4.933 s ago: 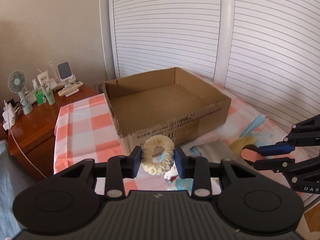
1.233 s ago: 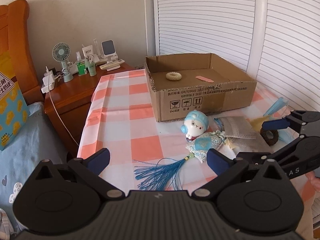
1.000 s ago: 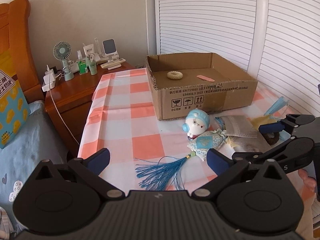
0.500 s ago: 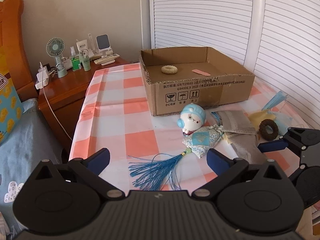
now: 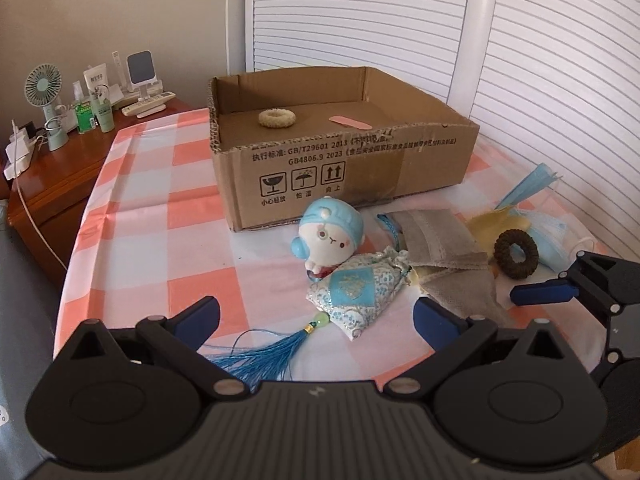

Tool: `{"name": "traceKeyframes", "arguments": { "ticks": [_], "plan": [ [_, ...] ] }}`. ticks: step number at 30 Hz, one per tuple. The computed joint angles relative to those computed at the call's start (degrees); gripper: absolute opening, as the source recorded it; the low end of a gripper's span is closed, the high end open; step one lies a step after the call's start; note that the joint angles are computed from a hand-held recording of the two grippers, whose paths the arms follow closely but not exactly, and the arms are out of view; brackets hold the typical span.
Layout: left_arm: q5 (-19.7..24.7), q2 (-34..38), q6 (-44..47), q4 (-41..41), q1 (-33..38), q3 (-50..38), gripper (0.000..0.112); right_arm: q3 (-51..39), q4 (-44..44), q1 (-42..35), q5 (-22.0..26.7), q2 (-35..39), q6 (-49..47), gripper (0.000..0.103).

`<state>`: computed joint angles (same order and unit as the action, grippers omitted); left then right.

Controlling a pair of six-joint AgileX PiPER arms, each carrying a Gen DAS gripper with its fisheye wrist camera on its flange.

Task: Organize soft objects
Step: 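Move the left tool to the blue floral sachet while the right tool moves to the grey felt pouch, then grasp the blue floral sachet with the left tool and lift it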

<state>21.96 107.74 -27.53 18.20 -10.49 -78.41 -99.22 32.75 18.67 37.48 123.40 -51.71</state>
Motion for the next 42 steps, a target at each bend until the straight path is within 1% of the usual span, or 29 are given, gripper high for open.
{"name": "traceKeyframes", "arguments": {
  "ticks": [4,10,12,15,16,17,18,19,20,22,24,25,28,32,38,40,42],
  "plan": [
    [0.1,4.3,13.0,-11.1,1.1,-4.5,0.102,1.1,2.2,-0.3,-1.1,-0.2,-2.5,0.103],
    [2.8,8.9,28.3,-23.6,2.2,-10.5,0.102,3.4,5.5,-0.7,-2.7,-1.1,-6.1,0.103],
    [3.5,9.4,30.8,-24.9,2.2,-11.5,0.102,3.7,6.2,-0.8,-2.8,-1.2,-6.8,0.103],
    [3.8,9.3,36.2,-28.3,2.8,-11.7,0.098,4.0,7.0,-0.9,-3.0,-1.3,-7.7,0.103],
    [4.1,9.3,37.4,-29.0,3.0,-11.9,0.094,4.0,7.2,-1.0,-3.0,-1.3,-8.0,0.103],
    [4.3,9.2,38.5,-29.8,3.2,-11.9,0.087,3.9,7.4,-1.0,-2.9,-1.2,-8.2,0.103],
    [5.0,9.3,39.6,-30.7,3.4,-12.2,0.083,4.0,7.6,-1.0,-3.0,-1.1,-8.4,0.103],
    [5.8,9.5,40.7,-31.6,3.6,-12.5,0.077,4.5,8.0,-1.1,-3.2,-1.4,-8.9,0.103],
    [6.3,9.6,41.7,-32.2,3.8,-12.7,0.072,4.6,8.1,-1.1,-3.2,-1.4,-9.0,0.103],
    [5.3,9.3,42.4,-31.8,3.8,-11.8,0.070,4.6,8.2,-1.1,-3.3,-1.5,-9.1,0.103],
    [4.8,8.9,40.8,-29.7,3.6,-11.3,0.060,4.7,8.5,-1.1,-3.4,-1.5,-9.3,0.103],
    [4.8,8.6,40.5,-29.3,3.6,-11.1,0.052,4.7,8.5,-1.2,-3.4,-1.5,-9.4,0.103],
    [5.1,7.6,42.3,-31.7,4.1,-10.0,0.043,4.7,8.5,-1.2,-3.4,-1.4,-9.3,0.103],
    [3.6,4.2,40.6,-30.6,3.7,-5.3,0.042,4.7,8.4,-1.1,-3.3,-1.4,-9.2,0.103],
    [2.8,-2.8,43.7,-35.1,4.5,4.1,0.042,4.8,7.7,-0.9,-3.9,-1.5,-8.2,0.103],
    [2.9,-3.8,44.7,-35.5,4.7,5.3,0.043,4.7,7.7,-0.9,-3.9,-1.5,-8.2,0.103],
    [3.5,-3.6,45.9,-35.8,5.0,5.1,0.047,4.7,7.6,-0.8,-3.9,-1.5,-8.0,0.103]
  ]
}}
